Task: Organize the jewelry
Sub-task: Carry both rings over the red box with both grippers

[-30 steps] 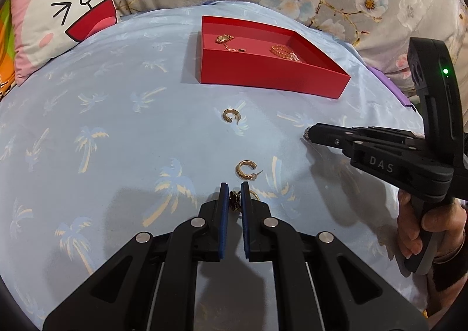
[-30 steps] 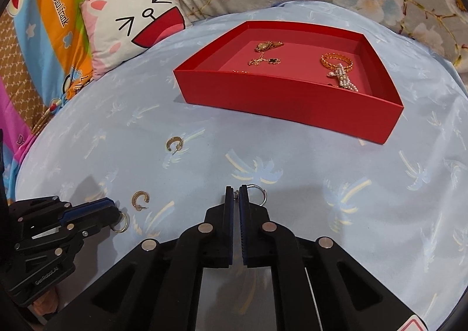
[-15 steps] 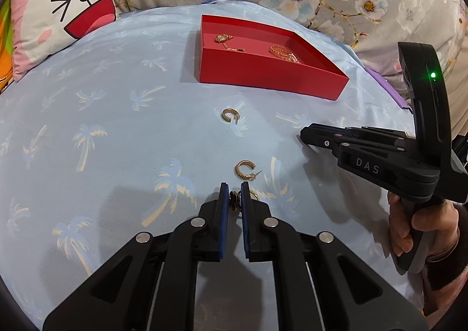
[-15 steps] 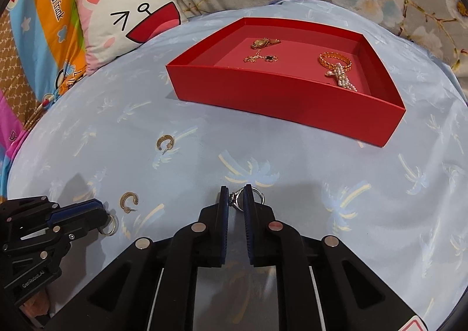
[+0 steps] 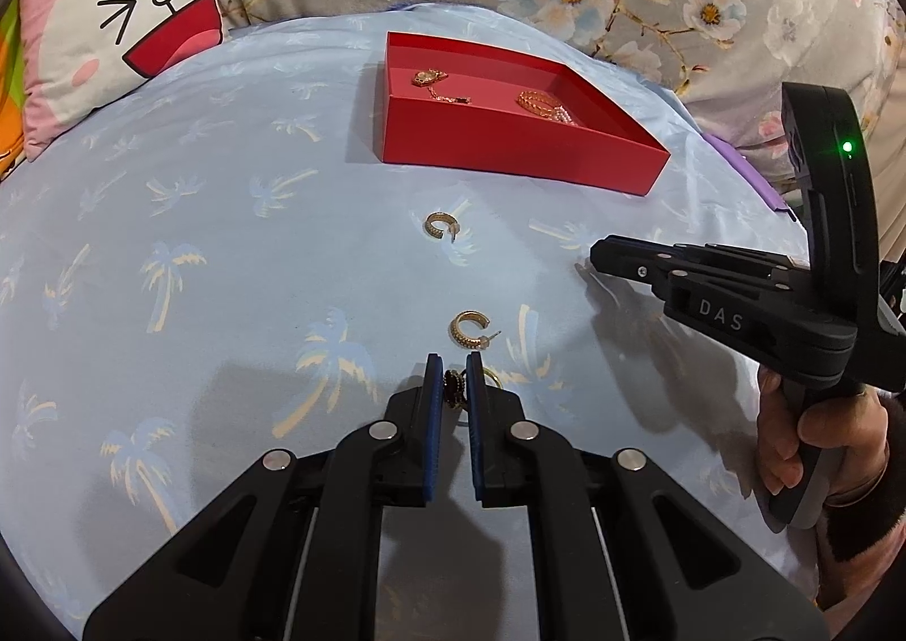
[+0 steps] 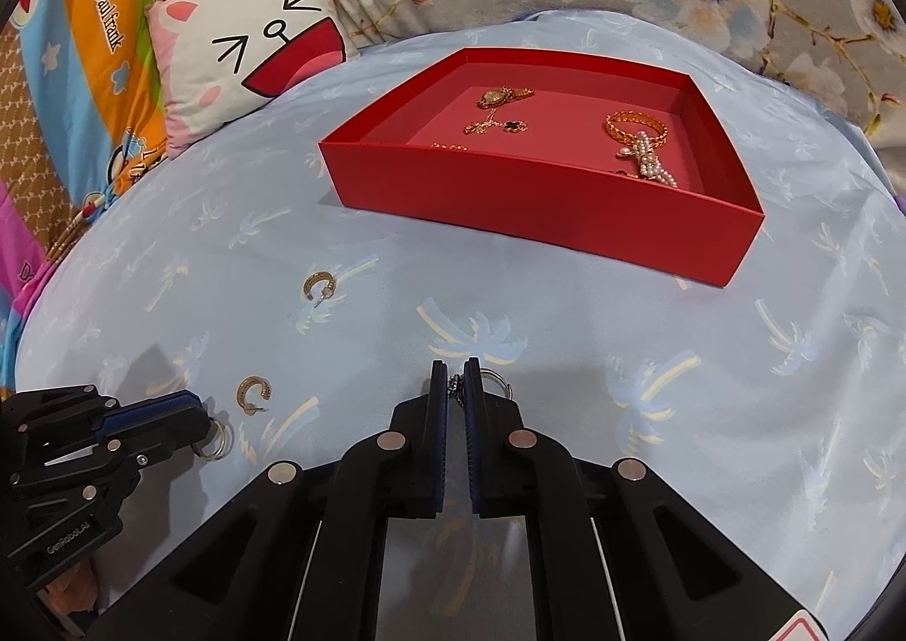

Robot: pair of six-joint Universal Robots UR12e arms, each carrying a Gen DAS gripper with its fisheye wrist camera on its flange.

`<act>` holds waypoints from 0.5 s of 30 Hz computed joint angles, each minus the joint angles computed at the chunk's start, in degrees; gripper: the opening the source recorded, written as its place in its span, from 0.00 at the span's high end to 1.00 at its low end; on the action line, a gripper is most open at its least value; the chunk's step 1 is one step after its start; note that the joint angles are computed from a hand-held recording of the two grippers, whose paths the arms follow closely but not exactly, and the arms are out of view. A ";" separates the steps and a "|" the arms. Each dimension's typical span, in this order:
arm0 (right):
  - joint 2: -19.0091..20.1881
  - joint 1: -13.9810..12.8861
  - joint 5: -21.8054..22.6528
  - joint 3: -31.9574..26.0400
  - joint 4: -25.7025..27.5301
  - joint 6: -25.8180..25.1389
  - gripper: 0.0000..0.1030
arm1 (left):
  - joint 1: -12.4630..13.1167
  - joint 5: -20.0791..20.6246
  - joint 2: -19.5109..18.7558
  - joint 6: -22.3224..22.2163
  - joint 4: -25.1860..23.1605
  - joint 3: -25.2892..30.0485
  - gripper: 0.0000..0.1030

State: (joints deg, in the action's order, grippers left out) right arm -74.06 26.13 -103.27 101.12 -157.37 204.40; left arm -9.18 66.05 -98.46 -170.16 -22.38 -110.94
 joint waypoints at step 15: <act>-3.46 -1.50 -0.88 1.52 -4.29 -0.07 0.95 | 0.85 -2.21 -0.37 0.44 3.40 4.57 0.93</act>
State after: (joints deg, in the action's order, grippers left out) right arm -77.52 24.63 -104.14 102.64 -161.65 204.33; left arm -8.33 63.83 -98.82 -169.72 -18.98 -106.37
